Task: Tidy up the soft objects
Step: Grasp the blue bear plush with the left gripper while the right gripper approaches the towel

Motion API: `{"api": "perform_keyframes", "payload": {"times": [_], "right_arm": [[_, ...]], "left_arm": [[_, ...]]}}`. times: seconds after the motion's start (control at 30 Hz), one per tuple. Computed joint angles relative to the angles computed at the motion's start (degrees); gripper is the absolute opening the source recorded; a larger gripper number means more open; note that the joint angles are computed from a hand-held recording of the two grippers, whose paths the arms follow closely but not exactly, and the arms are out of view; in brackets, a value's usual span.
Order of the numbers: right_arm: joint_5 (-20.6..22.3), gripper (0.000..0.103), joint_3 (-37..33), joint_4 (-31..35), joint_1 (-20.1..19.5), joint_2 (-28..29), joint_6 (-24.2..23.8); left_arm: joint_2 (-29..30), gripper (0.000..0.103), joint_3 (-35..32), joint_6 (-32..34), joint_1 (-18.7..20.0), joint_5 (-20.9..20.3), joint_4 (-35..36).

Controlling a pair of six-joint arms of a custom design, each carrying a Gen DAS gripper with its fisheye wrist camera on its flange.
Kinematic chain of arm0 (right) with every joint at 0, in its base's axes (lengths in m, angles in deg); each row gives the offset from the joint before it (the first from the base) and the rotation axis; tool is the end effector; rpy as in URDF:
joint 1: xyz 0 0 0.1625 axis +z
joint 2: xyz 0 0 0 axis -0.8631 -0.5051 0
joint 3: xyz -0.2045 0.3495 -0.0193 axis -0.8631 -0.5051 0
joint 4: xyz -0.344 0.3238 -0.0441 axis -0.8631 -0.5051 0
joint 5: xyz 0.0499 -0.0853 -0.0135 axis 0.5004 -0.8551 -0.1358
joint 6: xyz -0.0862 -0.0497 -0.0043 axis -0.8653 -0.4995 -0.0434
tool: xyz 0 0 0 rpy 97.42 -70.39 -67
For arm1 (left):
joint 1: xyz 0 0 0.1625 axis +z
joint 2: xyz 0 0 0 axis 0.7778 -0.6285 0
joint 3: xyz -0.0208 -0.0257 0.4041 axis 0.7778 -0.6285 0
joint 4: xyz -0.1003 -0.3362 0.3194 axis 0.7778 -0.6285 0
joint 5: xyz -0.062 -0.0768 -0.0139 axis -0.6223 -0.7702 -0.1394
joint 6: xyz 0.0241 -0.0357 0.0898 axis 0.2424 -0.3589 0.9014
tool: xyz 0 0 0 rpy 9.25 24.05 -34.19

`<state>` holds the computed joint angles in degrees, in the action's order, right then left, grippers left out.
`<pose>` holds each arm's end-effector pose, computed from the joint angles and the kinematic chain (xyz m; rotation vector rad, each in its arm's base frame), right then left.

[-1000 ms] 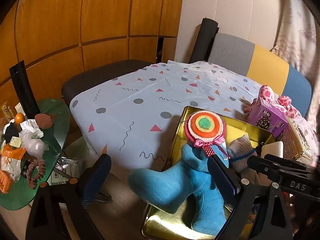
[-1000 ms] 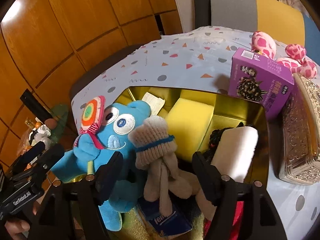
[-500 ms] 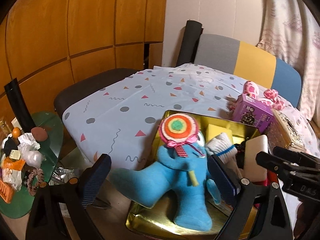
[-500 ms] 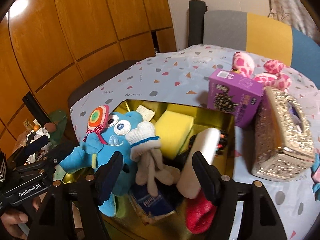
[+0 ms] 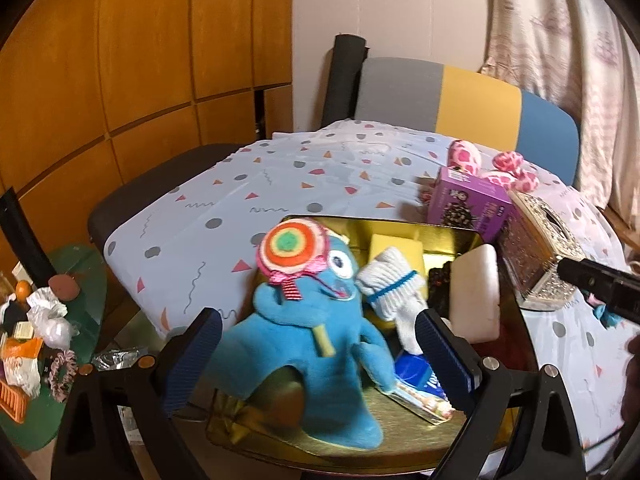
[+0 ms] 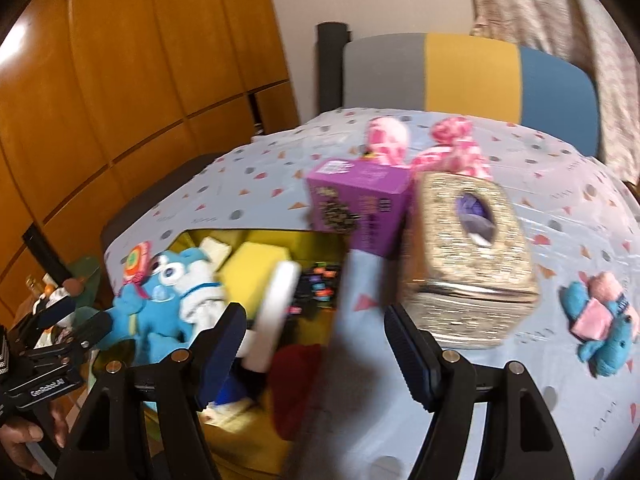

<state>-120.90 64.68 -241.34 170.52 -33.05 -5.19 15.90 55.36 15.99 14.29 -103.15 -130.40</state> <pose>0.3812 -0.7592 0.0831 0.6134 -2.4717 0.8836 -0.0820 -0.6875 0.3768 0.2818 2.1134 -1.0584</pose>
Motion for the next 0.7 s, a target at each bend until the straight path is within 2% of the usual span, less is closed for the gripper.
{"api": "perform_keyframes", "payload": {"times": [0.23,0.4,0.57,0.7], "right_arm": [[-5.6,0.073,4.3,-5.2,-2.1,-4.5,-1.3],[-10.2,0.073,7.7,-8.7,-4.5,-8.7,0.1],[-18.0,0.073,10.1,-15.4,-7.6,-12.2,2.0],[-26.2,0.073,10.7,-21.9,-9.9,-13.4,6.6]], "left_arm": [[0.6,0.098,-0.1,1.8,-1.5,-3.3,1.6],[1.6,0.098,-0.4,4.0,-3.1,-7.1,3.9],[3.2,0.098,-0.4,7.4,-5.3,-12.3,6.2],[5.3,0.098,-2.0,8.7,-6.9,-16.6,9.2]]}}
